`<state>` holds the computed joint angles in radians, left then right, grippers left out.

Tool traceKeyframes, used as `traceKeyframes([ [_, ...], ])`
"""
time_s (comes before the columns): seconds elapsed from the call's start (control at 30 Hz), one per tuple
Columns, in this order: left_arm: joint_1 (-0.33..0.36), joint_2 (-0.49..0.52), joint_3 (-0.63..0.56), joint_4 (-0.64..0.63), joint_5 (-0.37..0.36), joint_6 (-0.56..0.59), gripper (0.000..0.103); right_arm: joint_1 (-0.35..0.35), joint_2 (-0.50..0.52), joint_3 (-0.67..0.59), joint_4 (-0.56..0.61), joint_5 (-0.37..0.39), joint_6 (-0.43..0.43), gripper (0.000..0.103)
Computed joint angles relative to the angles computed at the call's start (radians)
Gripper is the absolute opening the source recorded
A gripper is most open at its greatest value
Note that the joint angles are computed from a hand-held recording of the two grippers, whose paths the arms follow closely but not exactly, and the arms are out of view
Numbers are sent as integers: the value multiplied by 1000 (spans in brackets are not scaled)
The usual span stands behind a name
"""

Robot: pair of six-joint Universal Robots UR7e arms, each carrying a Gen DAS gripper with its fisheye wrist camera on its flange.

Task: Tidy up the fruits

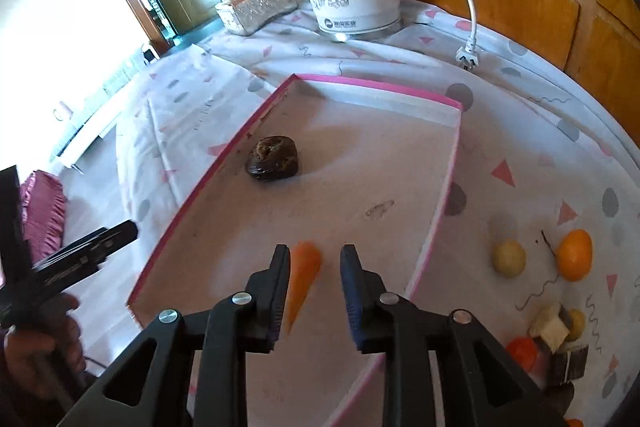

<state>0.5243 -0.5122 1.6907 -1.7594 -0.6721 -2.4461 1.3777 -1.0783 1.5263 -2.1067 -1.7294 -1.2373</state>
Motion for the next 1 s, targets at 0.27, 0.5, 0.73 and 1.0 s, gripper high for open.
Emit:
traceKeyframes([
  [0.27, -11, 1, 8, -20, 12, -1, 84, -26, -35, 29, -90, -1, -18, 32],
  [0.5, -21, 21, -26, -21, 35, 61, 84, -82, -90, 8, -133, 49, -31, 35],
  [0.73, -27, 42, -64, -13, 49, 115, 84, -136, -91, -65, -162, 45, 1, 35],
  [1.0, -31, 58, -89, -10, 58, 158, 84, -185, -74, -140, -193, 21, 36, 35],
])
